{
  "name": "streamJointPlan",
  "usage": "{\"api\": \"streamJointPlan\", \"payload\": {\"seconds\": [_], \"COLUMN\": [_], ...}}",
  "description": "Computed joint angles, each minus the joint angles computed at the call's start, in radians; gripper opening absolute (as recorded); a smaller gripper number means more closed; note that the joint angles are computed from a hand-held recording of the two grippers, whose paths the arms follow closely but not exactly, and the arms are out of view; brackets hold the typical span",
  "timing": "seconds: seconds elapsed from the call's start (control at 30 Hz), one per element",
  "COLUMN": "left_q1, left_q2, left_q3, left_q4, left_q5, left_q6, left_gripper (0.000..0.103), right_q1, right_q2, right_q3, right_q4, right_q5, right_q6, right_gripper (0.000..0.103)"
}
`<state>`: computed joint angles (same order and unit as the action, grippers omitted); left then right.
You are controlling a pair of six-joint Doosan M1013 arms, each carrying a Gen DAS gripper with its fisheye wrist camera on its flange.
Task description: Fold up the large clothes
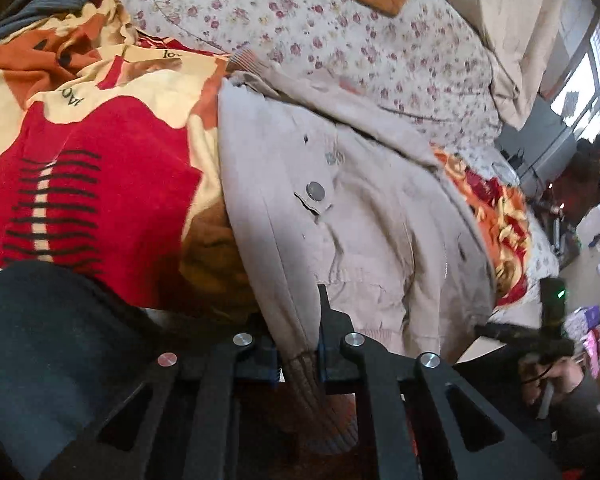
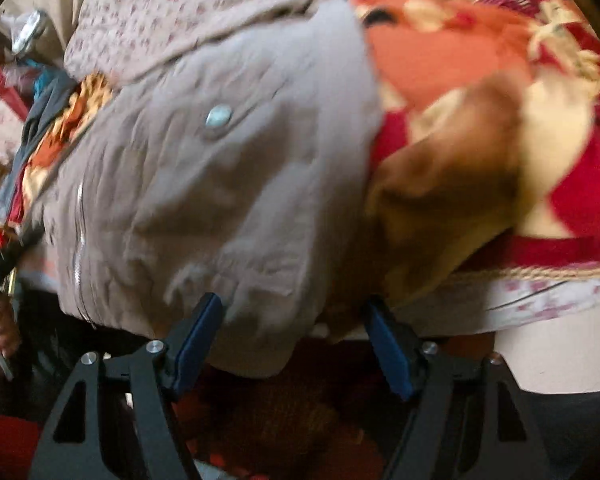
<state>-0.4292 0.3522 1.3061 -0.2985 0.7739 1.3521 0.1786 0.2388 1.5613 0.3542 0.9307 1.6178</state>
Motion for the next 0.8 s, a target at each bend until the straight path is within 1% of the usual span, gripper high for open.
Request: {"api": "streamJointPlan", "payload": {"seconds": [0.07,0.1,0.13,0.2,0.27,0.3,0.33,0.37,0.4,0.47,0.57,0.67,0.8], "left_q1": [0.003,0.002,-0.001,-0.003,-0.003,-0.004,-0.004,-0.005,-0.004,-0.003,0.000,0.011,0.016], "left_q2": [0.003,0.012,0.017,0.025,0.028,0.023,0.017,0.011,0.005,-0.004,-0.021,-0.030,-0.044], "left_q3": [0.003,-0.003,-0.007,-0.010,-0.014,-0.007,-0.001,0.005,0.009,0.015,0.026,0.027,0.025], "left_q4": [-0.001,-0.001,0.009,0.008,0.009,0.006,0.004,0.012,0.012,0.010,0.024,-0.004,-0.013], "left_q5": [0.000,0.014,0.021,0.027,0.028,0.024,0.017,0.009,0.005,-0.003,-0.040,-0.055,-0.095], "left_q6": [0.001,0.003,-0.005,-0.018,-0.024,-0.022,-0.016,-0.019,-0.015,-0.013,-0.018,-0.007,-0.009], "left_gripper": [0.008,0.009,0.009,0.010,0.010,0.010,0.010,0.010,0.009,0.009,0.009,0.009,0.009], "right_q1": [-0.001,-0.001,0.003,0.012,0.008,0.009,0.005,0.000,-0.001,-0.001,-0.019,-0.058,-0.112], "right_q2": [0.007,0.013,0.021,0.039,0.051,0.049,0.044,0.039,0.030,-0.002,-0.053,-0.106,-0.157], "right_q3": [-0.005,-0.008,-0.012,-0.020,-0.024,-0.024,-0.023,-0.024,-0.021,-0.005,0.026,0.062,0.110], "right_q4": [0.044,0.067,0.062,0.029,0.040,0.039,0.065,0.096,0.101,0.113,0.203,0.365,0.575], "right_q5": [0.034,0.050,0.060,0.070,0.077,0.081,0.097,0.135,0.147,0.141,0.093,0.034,-0.078], "right_q6": [-0.052,-0.072,-0.076,-0.039,-0.022,-0.020,-0.039,-0.041,-0.040,-0.067,-0.167,-0.313,-0.482], "right_gripper": [0.078,0.078,0.077,0.077,0.075,0.061,0.044,0.027,0.022,0.015,0.011,0.010,0.009]}}
